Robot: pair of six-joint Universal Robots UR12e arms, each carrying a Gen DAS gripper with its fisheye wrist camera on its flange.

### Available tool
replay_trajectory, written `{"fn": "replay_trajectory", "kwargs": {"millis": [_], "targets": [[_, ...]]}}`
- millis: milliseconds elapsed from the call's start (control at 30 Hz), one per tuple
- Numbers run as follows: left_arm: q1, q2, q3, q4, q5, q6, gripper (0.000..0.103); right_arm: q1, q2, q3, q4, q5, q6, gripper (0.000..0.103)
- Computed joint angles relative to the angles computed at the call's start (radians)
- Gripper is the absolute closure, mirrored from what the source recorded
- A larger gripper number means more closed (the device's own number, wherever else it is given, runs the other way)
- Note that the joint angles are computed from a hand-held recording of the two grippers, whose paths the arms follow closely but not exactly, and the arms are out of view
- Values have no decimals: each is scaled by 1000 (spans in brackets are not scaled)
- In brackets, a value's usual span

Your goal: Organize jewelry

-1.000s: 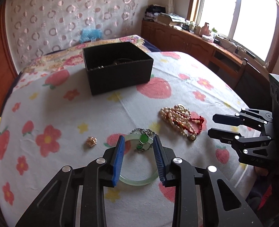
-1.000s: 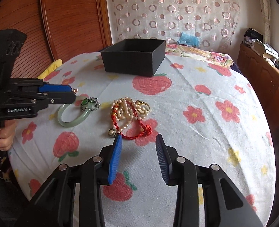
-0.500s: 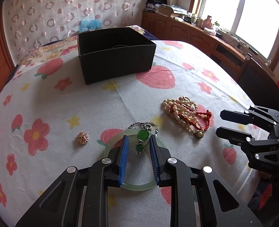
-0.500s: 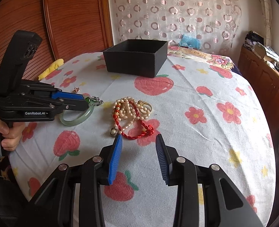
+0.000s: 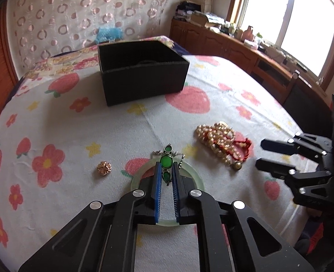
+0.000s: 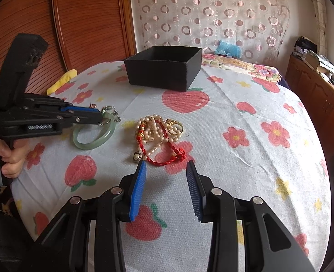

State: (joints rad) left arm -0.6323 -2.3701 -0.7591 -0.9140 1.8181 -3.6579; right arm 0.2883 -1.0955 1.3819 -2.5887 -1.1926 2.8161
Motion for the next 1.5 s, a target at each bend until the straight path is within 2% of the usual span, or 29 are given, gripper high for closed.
{"fn": "replay_trajectory", "kwargs": {"millis": [133,167,333,500,633,667,700,800,1000,1133,1167,1200,1500], "targets": [[-9,16,-20,45,26,3,96,0,0,0,-1,0,1,64],[-12,20,-24,59,30,6,103,0,0,0,-1,-1,2,64],[-22,27,-29,97,51,16,103,1,0,0,1,-3,-2,64],[-20,30,-36,95,53,17,103,0,0,0,1,-2,-1,64],[-14,20,-15,24,33,16,103,0,0,-1,2,-1,-1,64],[-14,17,-10,14,30,13,102,-1,-1,2,0,0,-2,64],[-13,14,-4,0,23,12,97,-1,0,1,0,0,-1,64],[-10,8,1,-8,3,6,78,0,0,1,0,0,0,64],[-8,-24,50,-77,-13,12,78,0,0,0,0,-1,0,64],[-9,-34,64,-97,8,23,79,1,0,-1,2,-1,0,64],[-9,-33,64,-100,12,21,84,1,0,0,1,-2,-1,64],[-8,-32,60,-97,10,21,96,0,0,0,1,-1,-1,64],[-16,4,0,5,53,15,98,1,-1,-1,3,-4,-2,64]]}}
